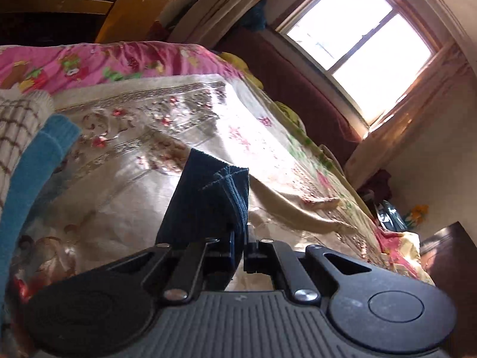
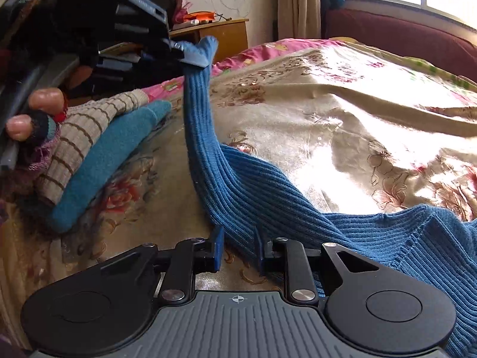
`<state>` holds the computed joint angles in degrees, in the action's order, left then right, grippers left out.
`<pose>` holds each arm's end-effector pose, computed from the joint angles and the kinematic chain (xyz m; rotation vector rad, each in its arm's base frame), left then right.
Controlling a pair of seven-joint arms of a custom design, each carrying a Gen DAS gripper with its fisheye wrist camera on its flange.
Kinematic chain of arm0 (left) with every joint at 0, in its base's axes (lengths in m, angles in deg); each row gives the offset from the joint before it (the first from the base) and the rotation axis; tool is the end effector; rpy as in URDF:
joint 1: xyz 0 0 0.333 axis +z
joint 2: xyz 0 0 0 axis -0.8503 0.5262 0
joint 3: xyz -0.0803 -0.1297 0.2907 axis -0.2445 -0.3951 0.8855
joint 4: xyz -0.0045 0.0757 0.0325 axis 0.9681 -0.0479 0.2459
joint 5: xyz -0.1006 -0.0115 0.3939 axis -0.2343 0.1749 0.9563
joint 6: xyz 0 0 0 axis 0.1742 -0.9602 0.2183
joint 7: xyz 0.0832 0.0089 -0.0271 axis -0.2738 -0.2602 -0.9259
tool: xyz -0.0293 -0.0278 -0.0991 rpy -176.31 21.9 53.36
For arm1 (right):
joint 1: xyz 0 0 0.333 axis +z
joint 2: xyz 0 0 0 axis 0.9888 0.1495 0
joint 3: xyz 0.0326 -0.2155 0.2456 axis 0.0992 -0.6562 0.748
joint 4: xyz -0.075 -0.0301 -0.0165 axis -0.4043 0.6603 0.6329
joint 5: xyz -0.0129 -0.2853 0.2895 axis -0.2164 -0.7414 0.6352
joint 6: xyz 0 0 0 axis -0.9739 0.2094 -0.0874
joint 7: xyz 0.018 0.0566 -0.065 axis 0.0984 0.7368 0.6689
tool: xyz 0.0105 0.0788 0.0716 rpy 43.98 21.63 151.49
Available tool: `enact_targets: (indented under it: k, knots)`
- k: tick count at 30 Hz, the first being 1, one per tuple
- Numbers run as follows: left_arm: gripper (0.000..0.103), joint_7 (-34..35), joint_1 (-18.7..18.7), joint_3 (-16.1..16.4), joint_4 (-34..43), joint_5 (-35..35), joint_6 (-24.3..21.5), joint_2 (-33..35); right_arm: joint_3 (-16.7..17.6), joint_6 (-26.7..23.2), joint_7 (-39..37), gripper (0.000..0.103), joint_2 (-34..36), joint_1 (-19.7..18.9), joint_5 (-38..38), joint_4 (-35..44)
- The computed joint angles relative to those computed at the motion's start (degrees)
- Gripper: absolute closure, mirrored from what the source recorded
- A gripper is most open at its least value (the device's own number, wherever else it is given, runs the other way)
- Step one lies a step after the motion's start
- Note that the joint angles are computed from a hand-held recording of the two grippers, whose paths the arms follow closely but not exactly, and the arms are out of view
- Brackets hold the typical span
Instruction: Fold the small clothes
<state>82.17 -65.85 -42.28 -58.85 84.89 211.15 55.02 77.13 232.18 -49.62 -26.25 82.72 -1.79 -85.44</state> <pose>0.7126 -0.2184 0.4931 -2.1620 1.3067 -1.4913 0.6731 0.0456 0.4362 -2.0134 1.1162 -0.3608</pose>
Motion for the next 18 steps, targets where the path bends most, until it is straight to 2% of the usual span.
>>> enact_targets:
  k: [2, 5, 7, 10, 12, 14, 18]
  knots:
    - [0.094, 4.7, 4.4, -7.7, 3.0, -0.2, -0.4, 1.7, 0.0, -0.7, -0.1, 0.081, -0.7, -0.7, 1.7, -0.1]
    - [0.094, 12.2, 7.8, -16.4, 7.9, -1.2, -2.2, 5.2, -0.6, -0.9, -1.3, 0.077, -2.1, -1.6, 4.5, -1.0]
    - [0.094, 16.6, 8.3, -20.4, 11.1, -2.0, -3.6, 7.7, -1.3, -1.3, -1.5, 0.071, -2.9, -2.3, 6.7, -1.6]
    - [0.094, 23.0, 7.0, -24.6, 17.3, -2.8, -7.6, 11.9, -2.7, -3.0, 0.3, 0.07, -3.0, -3.5, 8.6, -1.3]
    - [0.094, 25.1, 5.3, -24.1, 19.2, -3.3, -9.5, 12.5, -3.6, -4.4, 2.2, 0.07, -2.7, -4.5, 8.8, -0.7]
    - [0.094, 26.0, 4.0, -21.9, 17.7, -3.4, -10.0, 11.0, -4.3, -6.2, 4.2, 0.07, -2.0, -5.7, 8.9, 0.4]
    - [0.093, 22.6, -0.4, -11.0, 7.5, -2.3, -9.1, 3.0, -4.7, -10.9, 12.0, 0.068, 1.6, -7.6, 8.1, 5.1]
